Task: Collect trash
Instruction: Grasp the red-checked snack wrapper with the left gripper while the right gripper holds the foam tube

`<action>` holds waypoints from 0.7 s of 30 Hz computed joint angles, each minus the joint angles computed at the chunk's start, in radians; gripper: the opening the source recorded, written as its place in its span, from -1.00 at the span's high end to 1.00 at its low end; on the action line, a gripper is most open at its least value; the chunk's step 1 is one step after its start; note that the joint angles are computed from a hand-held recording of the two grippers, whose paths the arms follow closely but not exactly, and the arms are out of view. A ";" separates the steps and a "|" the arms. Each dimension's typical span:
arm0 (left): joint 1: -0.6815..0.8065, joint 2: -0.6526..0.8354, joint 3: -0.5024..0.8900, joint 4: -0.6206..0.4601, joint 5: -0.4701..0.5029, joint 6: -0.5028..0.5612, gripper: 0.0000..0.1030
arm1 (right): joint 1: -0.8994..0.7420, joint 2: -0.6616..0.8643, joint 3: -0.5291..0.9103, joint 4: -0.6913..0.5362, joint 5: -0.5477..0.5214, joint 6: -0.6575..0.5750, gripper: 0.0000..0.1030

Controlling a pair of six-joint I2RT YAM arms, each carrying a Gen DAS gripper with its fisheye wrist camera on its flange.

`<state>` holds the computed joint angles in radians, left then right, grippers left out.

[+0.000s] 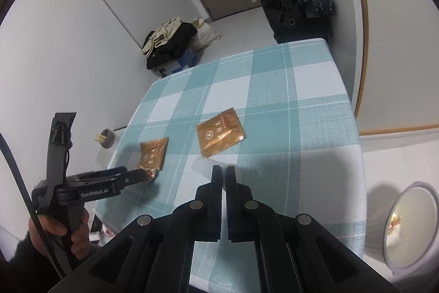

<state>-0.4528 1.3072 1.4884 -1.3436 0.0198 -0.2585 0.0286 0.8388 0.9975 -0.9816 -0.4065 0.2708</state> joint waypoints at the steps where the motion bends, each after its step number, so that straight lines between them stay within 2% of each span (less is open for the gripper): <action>1: -0.011 -0.002 -0.003 0.005 -0.013 -0.002 -0.12 | 0.002 -0.003 -0.001 -0.005 0.003 -0.001 0.97; 2: -0.019 -0.004 -0.007 0.010 -0.018 -0.001 -0.11 | 0.000 -0.002 -0.001 -0.007 -0.001 -0.004 0.97; 5: -0.031 -0.001 -0.019 0.022 -0.003 0.000 0.10 | -0.024 -0.010 -0.003 -0.016 -0.017 -0.019 0.97; 7: -0.056 -0.005 -0.021 0.024 -0.025 0.007 0.32 | -0.047 -0.015 -0.003 -0.025 -0.032 -0.034 0.97; 10: -0.094 -0.002 -0.013 0.016 -0.057 0.015 0.39 | -0.071 -0.018 -0.005 -0.037 -0.048 -0.053 0.97; 13: -0.092 -0.001 -0.009 0.012 -0.038 0.015 0.47 | -0.084 -0.029 -0.004 -0.048 -0.059 -0.062 0.97; 15: -0.085 -0.002 -0.009 0.009 -0.013 0.010 0.61 | -0.093 -0.035 -0.003 -0.052 -0.068 -0.069 0.97; 21: -0.105 -0.008 -0.014 0.010 -0.033 0.003 0.61 | -0.108 -0.049 -0.001 -0.059 -0.081 -0.078 0.97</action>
